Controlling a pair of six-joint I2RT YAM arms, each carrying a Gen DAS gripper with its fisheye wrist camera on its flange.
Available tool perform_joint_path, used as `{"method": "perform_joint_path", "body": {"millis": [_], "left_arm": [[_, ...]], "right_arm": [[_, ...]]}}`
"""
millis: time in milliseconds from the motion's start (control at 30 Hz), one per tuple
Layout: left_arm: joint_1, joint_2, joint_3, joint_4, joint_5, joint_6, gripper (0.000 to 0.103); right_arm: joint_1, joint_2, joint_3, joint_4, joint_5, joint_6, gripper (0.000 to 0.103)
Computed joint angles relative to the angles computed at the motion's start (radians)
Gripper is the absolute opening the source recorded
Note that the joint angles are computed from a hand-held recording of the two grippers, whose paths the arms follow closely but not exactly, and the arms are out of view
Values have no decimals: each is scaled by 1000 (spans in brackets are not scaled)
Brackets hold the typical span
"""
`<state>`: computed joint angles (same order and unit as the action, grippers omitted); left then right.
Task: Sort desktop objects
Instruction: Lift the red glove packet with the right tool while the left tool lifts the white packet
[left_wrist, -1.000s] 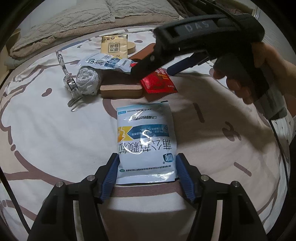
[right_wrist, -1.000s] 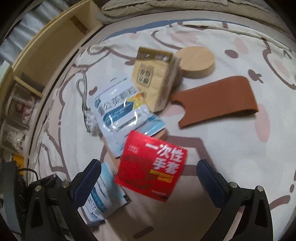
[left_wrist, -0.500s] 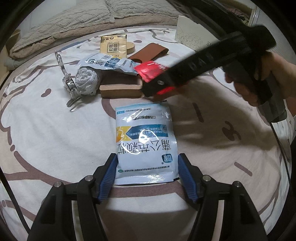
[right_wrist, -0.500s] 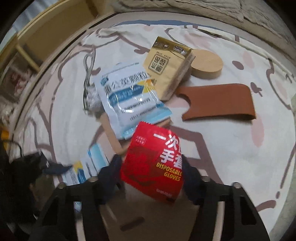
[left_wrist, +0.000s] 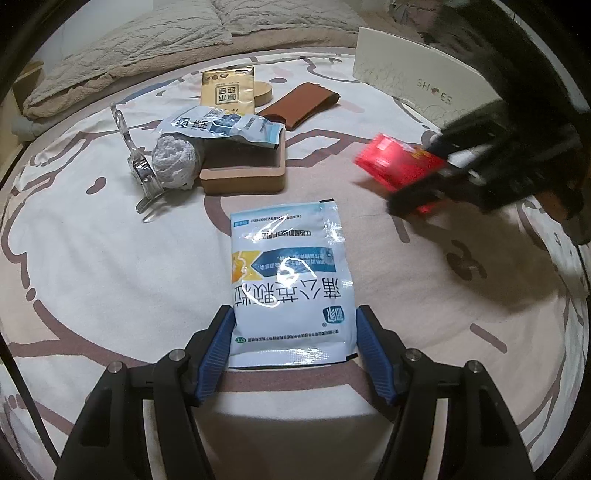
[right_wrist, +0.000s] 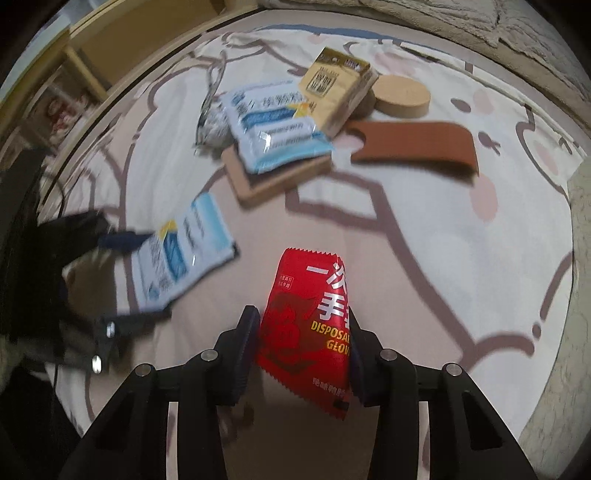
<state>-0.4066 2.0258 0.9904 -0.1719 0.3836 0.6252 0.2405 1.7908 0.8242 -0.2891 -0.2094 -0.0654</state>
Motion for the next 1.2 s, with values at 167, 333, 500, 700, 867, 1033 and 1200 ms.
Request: {"method": "perform_joint_path", "body": {"millis": [167,333,500,700,867,1033,1200], "left_arm": [[-1,-8,8,-36,-16,44,77],[8,-22,-4,-48,-44,90,87],[13,-21,10,-43,-87,31,92],[52,-14,36,-33,-123,-25,92],[103,22,94,-24,-159,-153,91],[148,56,164,-41,-171,-269,90],[144,17,157,-67,-74,-260,90]], "right_arm": [[-7,-73,-89,-13,-10,-48,45],[-10,-138,-149,-32,-11,-66,45],[-26,-184,-203,-28,-22,-74,46],[-55,-212,-257,-12,-92,-103,71],[1,-234,-305,51,-43,-122,81],[6,-233,-314,66,-50,-143,88],[-4,-231,-321,80,-71,-163,88]]}}
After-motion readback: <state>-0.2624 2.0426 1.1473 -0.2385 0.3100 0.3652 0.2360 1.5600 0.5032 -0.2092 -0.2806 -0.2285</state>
